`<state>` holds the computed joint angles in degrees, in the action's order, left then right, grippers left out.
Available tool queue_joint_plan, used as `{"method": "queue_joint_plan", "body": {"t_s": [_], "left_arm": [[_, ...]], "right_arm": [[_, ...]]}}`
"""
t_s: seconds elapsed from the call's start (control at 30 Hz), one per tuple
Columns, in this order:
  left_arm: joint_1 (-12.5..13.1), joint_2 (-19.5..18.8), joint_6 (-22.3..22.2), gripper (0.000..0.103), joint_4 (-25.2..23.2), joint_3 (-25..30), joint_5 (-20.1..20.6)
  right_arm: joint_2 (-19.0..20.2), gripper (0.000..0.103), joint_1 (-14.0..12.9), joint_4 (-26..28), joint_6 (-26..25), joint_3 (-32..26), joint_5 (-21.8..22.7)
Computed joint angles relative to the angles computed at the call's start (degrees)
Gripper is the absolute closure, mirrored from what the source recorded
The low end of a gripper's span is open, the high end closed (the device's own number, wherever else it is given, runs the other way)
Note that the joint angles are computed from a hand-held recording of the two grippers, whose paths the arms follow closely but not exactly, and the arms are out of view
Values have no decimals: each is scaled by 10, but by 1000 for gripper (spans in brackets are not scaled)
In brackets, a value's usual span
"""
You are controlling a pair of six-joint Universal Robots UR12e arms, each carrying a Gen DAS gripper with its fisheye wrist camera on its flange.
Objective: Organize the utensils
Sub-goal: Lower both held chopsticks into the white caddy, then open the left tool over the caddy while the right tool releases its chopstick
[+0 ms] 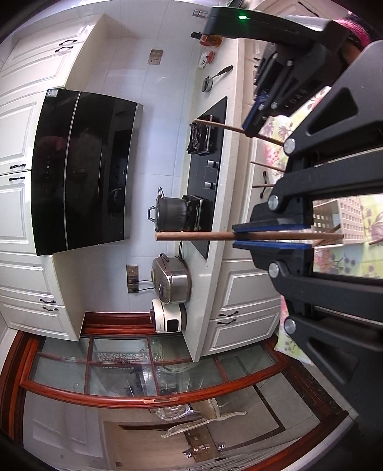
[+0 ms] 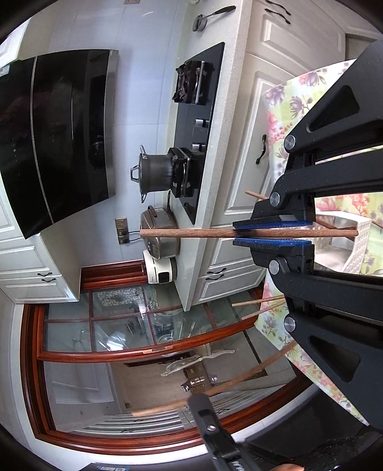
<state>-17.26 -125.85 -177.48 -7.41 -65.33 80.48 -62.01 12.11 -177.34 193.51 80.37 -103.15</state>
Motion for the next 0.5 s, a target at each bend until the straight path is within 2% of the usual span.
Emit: {"method": "queue_joint_plan", "body": {"t_s": [0.27,0.5], "left_arm": [[-2,-39,-2,97,-54,60,-10],[0,-60,7,97,-103,80,-14]], "right_arm": [[20,97,-5,12,6,-18,19],[34,97,-10,40,15,-26,34]]}}
